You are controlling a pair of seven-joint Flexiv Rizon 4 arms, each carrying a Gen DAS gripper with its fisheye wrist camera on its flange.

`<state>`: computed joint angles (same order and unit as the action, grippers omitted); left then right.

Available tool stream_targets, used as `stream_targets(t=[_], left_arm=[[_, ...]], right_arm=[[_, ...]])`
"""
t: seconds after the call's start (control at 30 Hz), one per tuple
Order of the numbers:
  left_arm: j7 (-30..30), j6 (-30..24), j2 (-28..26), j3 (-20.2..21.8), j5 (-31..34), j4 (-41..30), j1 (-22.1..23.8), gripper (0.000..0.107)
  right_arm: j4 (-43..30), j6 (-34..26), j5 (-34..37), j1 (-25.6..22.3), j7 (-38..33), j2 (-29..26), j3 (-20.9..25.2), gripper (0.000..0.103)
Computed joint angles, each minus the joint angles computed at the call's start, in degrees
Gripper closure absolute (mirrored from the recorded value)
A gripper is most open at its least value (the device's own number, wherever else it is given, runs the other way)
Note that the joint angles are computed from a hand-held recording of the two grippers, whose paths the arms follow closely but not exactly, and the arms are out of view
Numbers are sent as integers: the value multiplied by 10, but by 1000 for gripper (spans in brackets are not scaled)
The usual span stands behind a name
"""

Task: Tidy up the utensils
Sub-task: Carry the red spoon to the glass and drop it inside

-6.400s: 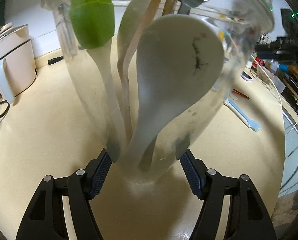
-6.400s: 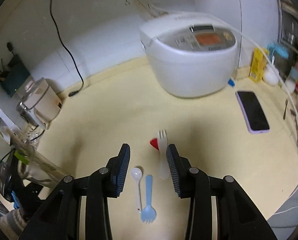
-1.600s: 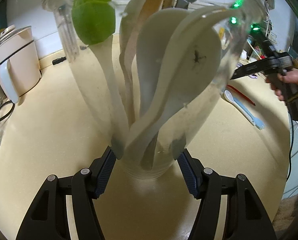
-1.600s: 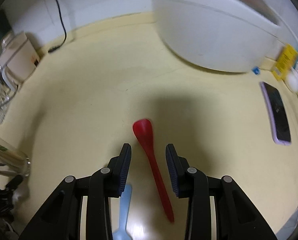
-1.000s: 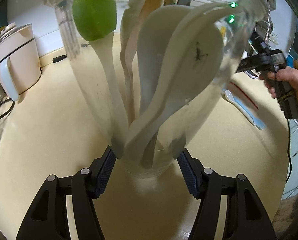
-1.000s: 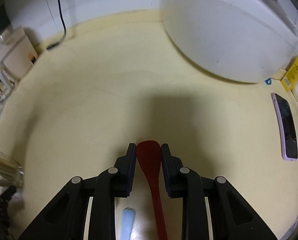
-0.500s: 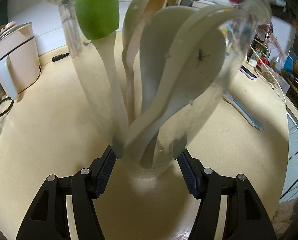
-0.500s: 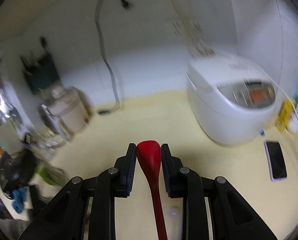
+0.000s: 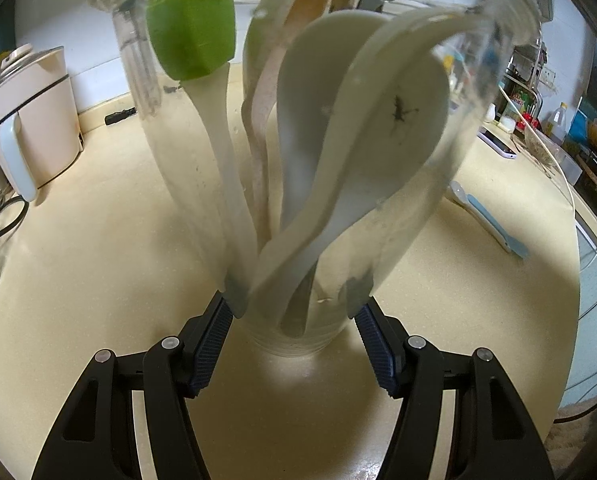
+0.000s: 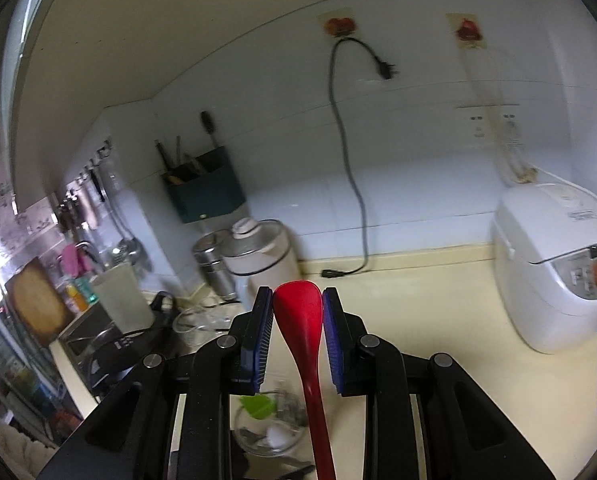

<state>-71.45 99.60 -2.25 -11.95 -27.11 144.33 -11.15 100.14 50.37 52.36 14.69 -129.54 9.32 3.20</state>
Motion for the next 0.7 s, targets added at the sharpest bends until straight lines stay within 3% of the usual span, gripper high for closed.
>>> stream_targets(t=[0.37,0.6,0.7], left_arm=[[-21,-8,-1,25,33,-6,-12,40],[-42,-16,-1,42,61,-11,-20,40],[-10,-6,0,15,19,-3,-7,40]], right_arm=[[-53,-123,86,-1,-23,-49,4,78],[-70,-145,111,-20,-35,-90,32,78],[-72,-133,117,-25,-42,-104,43,78]])
